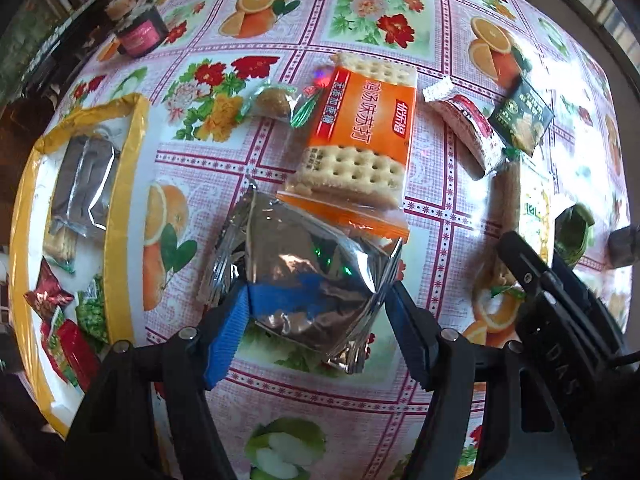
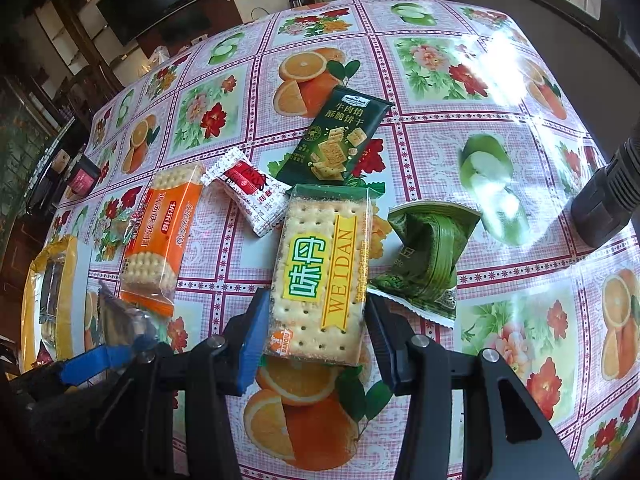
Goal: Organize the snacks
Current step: 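Grasp a silver foil bag with the left gripper while the right grasps a WEIDAN cracker pack, then lift the foil bag and WEIDAN cracker pack and carry them toward the tray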
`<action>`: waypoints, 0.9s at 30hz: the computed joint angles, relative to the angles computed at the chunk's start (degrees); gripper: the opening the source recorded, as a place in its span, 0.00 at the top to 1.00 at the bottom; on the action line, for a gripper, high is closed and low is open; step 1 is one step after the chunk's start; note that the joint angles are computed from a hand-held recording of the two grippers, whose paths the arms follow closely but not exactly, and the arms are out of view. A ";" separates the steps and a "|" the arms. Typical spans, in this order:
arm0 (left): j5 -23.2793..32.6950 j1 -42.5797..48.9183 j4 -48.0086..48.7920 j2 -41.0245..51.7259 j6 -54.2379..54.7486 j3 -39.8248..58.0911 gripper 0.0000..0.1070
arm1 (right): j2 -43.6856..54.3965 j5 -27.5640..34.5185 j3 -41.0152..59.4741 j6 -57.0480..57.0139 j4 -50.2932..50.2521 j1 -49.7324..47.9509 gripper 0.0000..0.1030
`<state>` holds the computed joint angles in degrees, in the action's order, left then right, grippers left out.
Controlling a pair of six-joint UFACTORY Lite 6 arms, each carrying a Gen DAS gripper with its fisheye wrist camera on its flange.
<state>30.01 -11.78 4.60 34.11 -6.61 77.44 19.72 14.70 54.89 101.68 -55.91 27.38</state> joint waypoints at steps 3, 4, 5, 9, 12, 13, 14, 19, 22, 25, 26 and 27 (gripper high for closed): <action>-1.28 -0.31 3.07 1.94 -2.55 1.20 0.26 | -0.12 -0.23 -0.12 -0.66 0.45 -0.13 0.53; -0.76 0.12 0.84 2.21 0.23 1.81 0.26 | -0.25 -0.35 -0.30 -0.15 0.01 -0.15 0.53; 0.07 0.21 0.16 2.70 1.79 2.69 0.26 | -0.47 -0.71 -0.69 1.33 -1.26 -0.25 0.53; -0.69 1.11 -1.46 1.59 6.49 1.94 0.43 | -0.80 0.14 -1.46 7.50 -6.69 0.75 0.54; -1.43 3.14 -6.67 0.44 13.72 0.84 0.46 | -0.78 1.41 -1.81 12.08 -10.79 2.06 0.54; -1.49 3.95 -8.94 0.10 16.57 0.52 0.46 | -0.99 1.36 -2.12 13.26 -11.67 2.35 0.54; -1.64 4.90 -10.99 -0.36 19.18 -0.03 0.47 | -1.08 1.48 -2.28 13.89 -12.23 2.62 0.54; -3.22 8.05 -15.80 -3.03 26.87 -3.53 0.47 | -1.92 1.82 -3.56 17.38 -14.94 3.86 0.54; -6.00 10.55 -18.24 -7.73 32.63 -10.47 0.47 | -3.00 2.15 -5.00 19.60 -16.17 5.11 0.54; -9.50 11.96 -21.46 -12.06 38.66 -17.49 0.47 | -4.04 2.70 -6.35 21.50 -16.94 6.82 0.54; -10.43 12.37 -22.68 -13.62 40.79 -19.74 0.47 | -4.45 3.01 -6.92 22.57 -17.38 7.63 0.54; -11.59 12.38 -23.89 -14.85 42.73 -21.93 0.47 | -4.91 3.39 -7.50 23.33 -17.53 8.52 0.54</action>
